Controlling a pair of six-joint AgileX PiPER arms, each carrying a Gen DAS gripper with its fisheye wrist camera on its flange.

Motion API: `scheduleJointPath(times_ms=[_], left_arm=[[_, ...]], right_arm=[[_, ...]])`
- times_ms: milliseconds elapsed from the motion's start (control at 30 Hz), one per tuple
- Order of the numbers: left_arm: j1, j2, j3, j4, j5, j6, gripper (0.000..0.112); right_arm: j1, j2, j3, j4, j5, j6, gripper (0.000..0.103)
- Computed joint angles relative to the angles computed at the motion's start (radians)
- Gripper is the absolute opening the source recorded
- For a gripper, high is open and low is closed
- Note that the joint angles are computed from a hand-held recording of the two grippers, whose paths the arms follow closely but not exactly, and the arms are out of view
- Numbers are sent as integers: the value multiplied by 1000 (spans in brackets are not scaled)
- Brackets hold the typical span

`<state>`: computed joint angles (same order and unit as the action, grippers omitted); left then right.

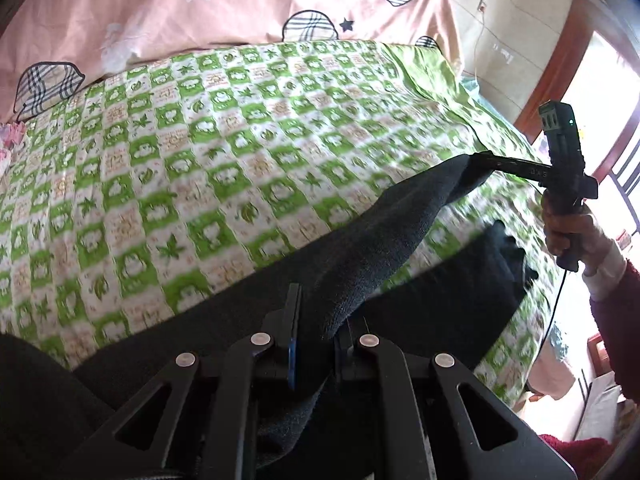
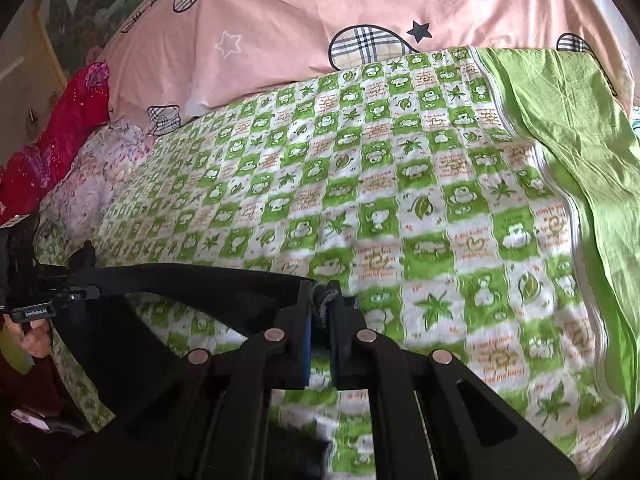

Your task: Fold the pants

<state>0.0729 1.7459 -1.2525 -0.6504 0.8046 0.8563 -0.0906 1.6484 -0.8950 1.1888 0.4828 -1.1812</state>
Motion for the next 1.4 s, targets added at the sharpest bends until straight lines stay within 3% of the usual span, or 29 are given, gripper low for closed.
scheduleJointPath(times_ms=[167, 367, 800, 933, 1067, 1200, 1300, 1400], left_arm=[[14, -55, 109, -43, -31, 61, 11], [16, -167, 253, -91, -71, 159, 11], [15, -177, 391, -121, -110, 254, 14], [23, -207, 421, -147, -116, 287, 25], [39, -234, 447, -160, -105, 303, 34], [82, -271, 476, -178, -67, 323, 46], [120, -301, 496, -176, -39, 322, 48], [165, -330, 509, -161, -9, 307, 53]], right_arm=[[-23, -138, 162, 108, 1, -141, 7], [-18, -272, 303, 115, -29, -183, 7], [-68, -269, 449, 224, -2, -300, 9], [-88, -281, 471, 227, 23, -303, 13], [-70, -339, 489, 135, -6, -197, 20], [-30, -459, 506, -32, -59, 2, 39], [-18, -546, 517, -106, -56, 100, 40], [20, -587, 521, -83, -57, 118, 40]])
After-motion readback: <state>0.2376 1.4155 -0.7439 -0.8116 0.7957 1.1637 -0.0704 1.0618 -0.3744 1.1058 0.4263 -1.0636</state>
